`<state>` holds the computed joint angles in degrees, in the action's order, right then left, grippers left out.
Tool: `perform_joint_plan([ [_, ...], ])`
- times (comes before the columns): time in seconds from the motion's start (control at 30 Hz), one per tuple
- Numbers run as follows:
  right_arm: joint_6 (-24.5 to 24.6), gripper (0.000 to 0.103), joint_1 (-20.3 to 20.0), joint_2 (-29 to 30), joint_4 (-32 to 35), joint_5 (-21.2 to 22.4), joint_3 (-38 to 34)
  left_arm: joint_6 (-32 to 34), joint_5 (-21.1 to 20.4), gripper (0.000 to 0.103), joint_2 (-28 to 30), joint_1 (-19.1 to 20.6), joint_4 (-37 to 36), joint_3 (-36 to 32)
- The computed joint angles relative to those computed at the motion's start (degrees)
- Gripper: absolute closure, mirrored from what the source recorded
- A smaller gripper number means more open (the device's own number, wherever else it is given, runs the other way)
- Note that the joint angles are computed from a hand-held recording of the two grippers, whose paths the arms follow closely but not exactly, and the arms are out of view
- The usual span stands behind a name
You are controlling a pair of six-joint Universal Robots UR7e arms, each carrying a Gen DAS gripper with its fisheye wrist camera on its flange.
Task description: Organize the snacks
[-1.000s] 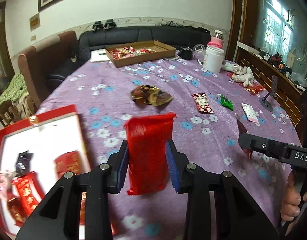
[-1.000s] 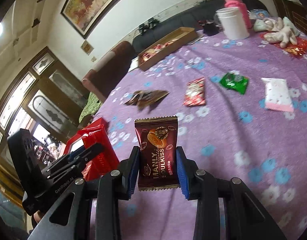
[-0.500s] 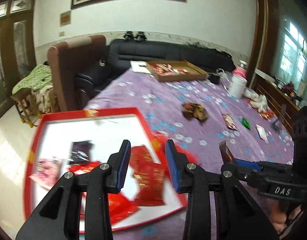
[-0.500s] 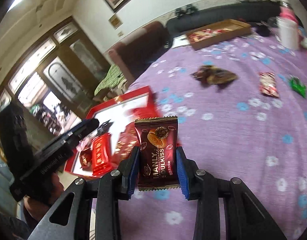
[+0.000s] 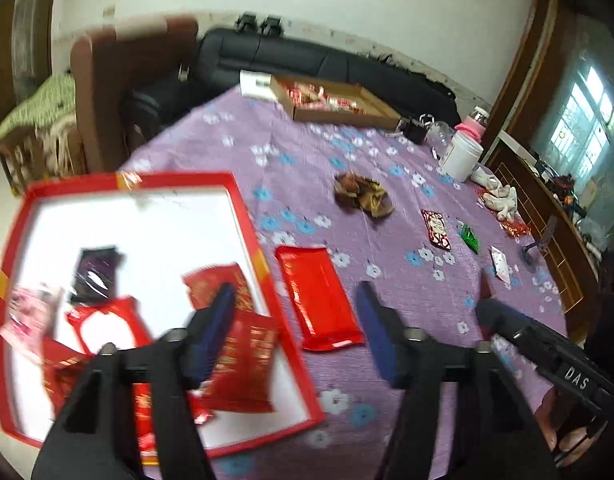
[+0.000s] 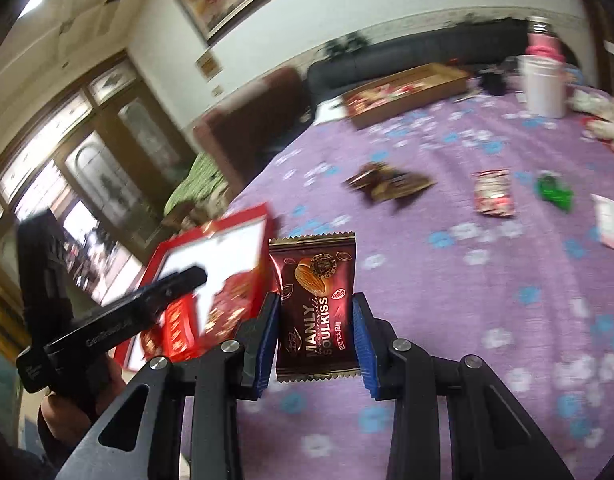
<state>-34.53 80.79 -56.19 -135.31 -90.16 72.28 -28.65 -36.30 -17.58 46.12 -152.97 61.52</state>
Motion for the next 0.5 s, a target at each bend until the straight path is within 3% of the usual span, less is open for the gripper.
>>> perform_joint_plan([
  [0.1, -0.2, 0.067, -0.9, 1.3, -2.3, -1.7, -2.6, -3.8, -0.5, 0.035, 2.0, 0.8, 7.5, -5.2],
  [0.2, -0.3, 0.067, -2.2, 3.1, -1.2, -1.4, -6.2, -9.1, -4.1, 0.035, 4.3, 1.9, 17.4, -11.6],
  [0.33, 0.5, 0.067, -4.0, 5.3, 1.2, 1.3, -10.4, -14.1, -3.6, 0.035, 10.3, 2.2, 31.8, -23.8],
  [0.4, 1.5, 0.067, -4.7, 6.4, 2.5, 2.1, -12.5, -18.8, -2.4, 0.035, 11.4, 2.4, 38.4, -26.8],
  [0.5, 1.2, 0.067, -5.1, 6.6, 2.0, 1.3, -13.1, -23.1, -5.1, 0.030, 11.1, 3.1, 39.5, -26.8],
])
